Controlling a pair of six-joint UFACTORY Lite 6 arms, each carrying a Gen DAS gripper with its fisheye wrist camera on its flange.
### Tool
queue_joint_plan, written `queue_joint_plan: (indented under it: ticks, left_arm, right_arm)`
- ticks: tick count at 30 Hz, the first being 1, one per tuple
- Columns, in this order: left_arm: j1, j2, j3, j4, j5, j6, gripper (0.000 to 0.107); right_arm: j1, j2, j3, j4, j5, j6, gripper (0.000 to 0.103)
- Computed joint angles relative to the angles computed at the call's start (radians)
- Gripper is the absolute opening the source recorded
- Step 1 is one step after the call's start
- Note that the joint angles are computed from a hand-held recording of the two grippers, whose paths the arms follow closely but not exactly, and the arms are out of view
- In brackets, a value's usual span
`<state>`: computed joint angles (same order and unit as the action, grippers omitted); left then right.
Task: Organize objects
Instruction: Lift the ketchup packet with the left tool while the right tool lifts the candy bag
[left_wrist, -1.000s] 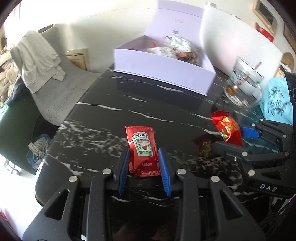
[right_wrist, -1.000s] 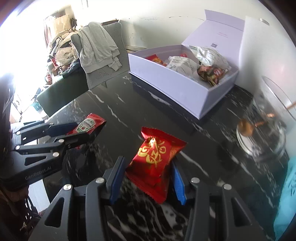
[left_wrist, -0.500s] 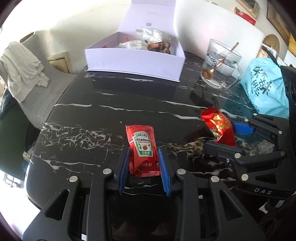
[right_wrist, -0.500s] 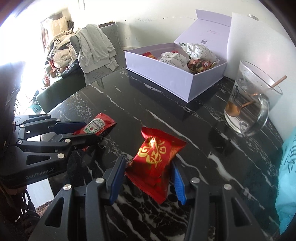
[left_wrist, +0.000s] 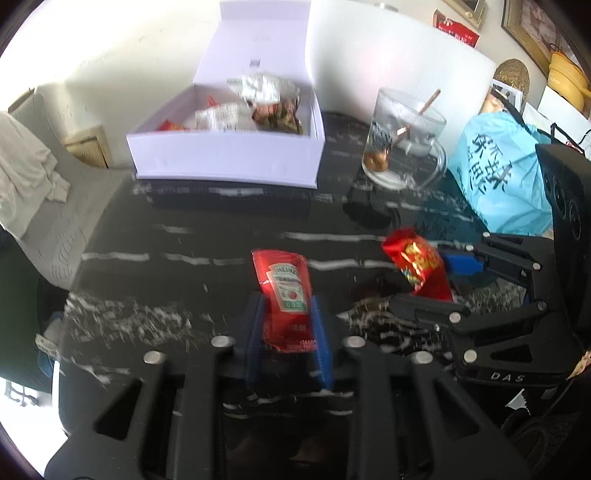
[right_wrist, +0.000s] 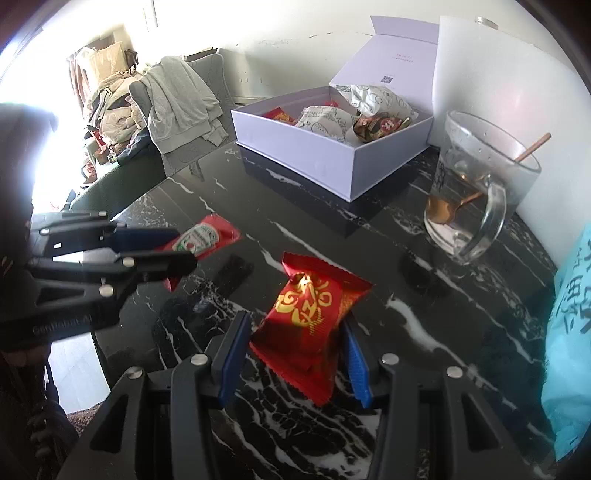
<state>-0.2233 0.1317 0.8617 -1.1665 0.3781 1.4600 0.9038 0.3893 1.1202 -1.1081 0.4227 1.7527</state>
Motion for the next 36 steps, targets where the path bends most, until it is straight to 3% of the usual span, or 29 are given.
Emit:
queue_joint_plan:
  ticks: [12, 15, 17, 22, 30, 36]
  left_arm:
    - [-0.009, 0.133, 0.129, 0.088, 0.040, -0.069, 0.006]
    - [-0.034, 0.154, 0.126, 0.126, 0.016, -0.111, 0.019]
    - [-0.058, 0.164, 0.124, 0.163, -0.012, -0.160, 0.035]
    - [-0.087, 0.152, 0.086, 0.118, -0.064, -0.119, 0.053]
    - [-0.122, 0.156, 0.056, 0.008, -0.115, -0.014, 0.070]
    - [-0.130, 0.137, -0.001, -0.316, -0.158, 0.313, 0.071]
  right_arm:
    - [-0.053, 0.034, 0.059, 0.056, -0.031, -0.110, 0.050]
    - [-0.054, 0.055, 0.067, 0.064, -0.029, -0.117, 0.050]
    - [-0.057, 0.059, 0.058, 0.062, -0.044, -0.109, 0.050]
    - [-0.046, 0.053, 0.017, 0.030, -0.060, -0.058, 0.050]
    - [-0.015, 0.034, -0.052, -0.113, -0.038, 0.107, 0.053]
    - [0.004, 0.033, -0.076, -0.194, -0.010, 0.198, 0.061]
